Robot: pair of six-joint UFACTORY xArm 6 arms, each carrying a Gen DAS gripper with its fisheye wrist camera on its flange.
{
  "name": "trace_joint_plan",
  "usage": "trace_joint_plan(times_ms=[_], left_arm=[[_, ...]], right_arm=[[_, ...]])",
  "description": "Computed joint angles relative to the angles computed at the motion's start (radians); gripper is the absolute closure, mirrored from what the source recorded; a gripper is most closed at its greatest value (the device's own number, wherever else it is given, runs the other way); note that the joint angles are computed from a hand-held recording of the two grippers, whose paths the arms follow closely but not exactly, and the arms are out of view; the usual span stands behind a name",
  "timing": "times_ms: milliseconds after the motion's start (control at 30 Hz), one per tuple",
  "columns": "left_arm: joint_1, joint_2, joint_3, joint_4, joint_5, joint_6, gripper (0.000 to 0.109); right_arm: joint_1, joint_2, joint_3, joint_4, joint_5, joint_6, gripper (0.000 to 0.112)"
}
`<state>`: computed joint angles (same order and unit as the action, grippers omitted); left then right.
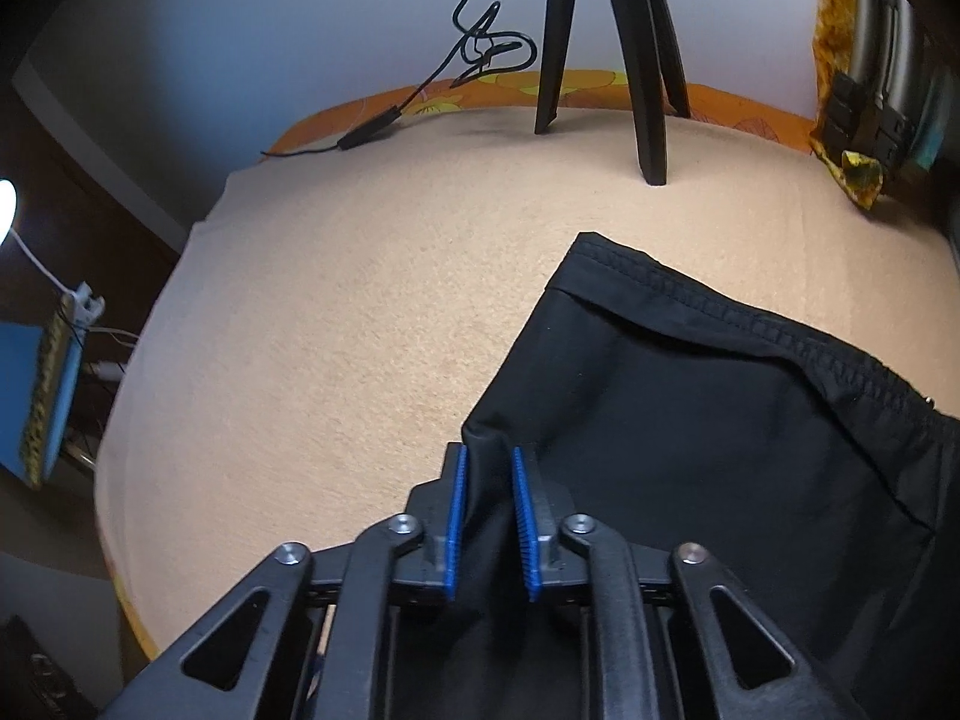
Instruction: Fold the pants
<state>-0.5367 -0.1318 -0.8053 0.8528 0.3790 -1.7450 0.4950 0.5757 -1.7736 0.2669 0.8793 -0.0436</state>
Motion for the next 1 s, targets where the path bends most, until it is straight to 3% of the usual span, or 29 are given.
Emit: trace_joint_plan(times_ms=[67, 133, 200, 300, 667, 767, 833, 1000], left_arm=[[0.02, 0.013, 0.006, 0.027, -0.061, -0.028, 0.059], [0.029, 0.023, 0.001, 0.09, -0.089, -0.085, 0.086], [0.033, 0.028, -0.011, 0.161, -0.104, -0.142, 0.09], [0.009, 0.022, -0.036, 0.268, -0.094, -0.221, 0.094], [-0.058, 0.056, -0.113, 0.324, -0.063, -0.157, 0.096], [-0.074, 0.049, -0.112, 0.308, -0.055, -0.126, 0.096], [-0.084, 0.046, -0.115, 0.302, -0.054, -0.114, 0.096], [-0.102, 0.078, -0.16, 0.313, -0.073, -0.09, 0.096]], right_arm=[[-0.001, 0.004, -0.006, 0.008, 0.003, 0.0, 0.102], [0.0, 0.007, -0.014, 0.012, 0.008, -0.009, 0.101], [0.003, 0.008, -0.025, -0.003, 0.021, -0.014, 0.096], [0.0, -0.003, -0.028, -0.014, 0.022, -0.009, 0.065], [-0.027, -0.021, -0.051, -0.006, 0.108, -0.053, 0.062], [-0.033, -0.056, -0.004, -0.016, 0.096, -0.071, 0.069], [-0.039, -0.073, 0.016, -0.008, 0.083, -0.082, 0.082], [-0.068, -0.157, 0.112, 0.008, 0.022, -0.089, 0.102]])
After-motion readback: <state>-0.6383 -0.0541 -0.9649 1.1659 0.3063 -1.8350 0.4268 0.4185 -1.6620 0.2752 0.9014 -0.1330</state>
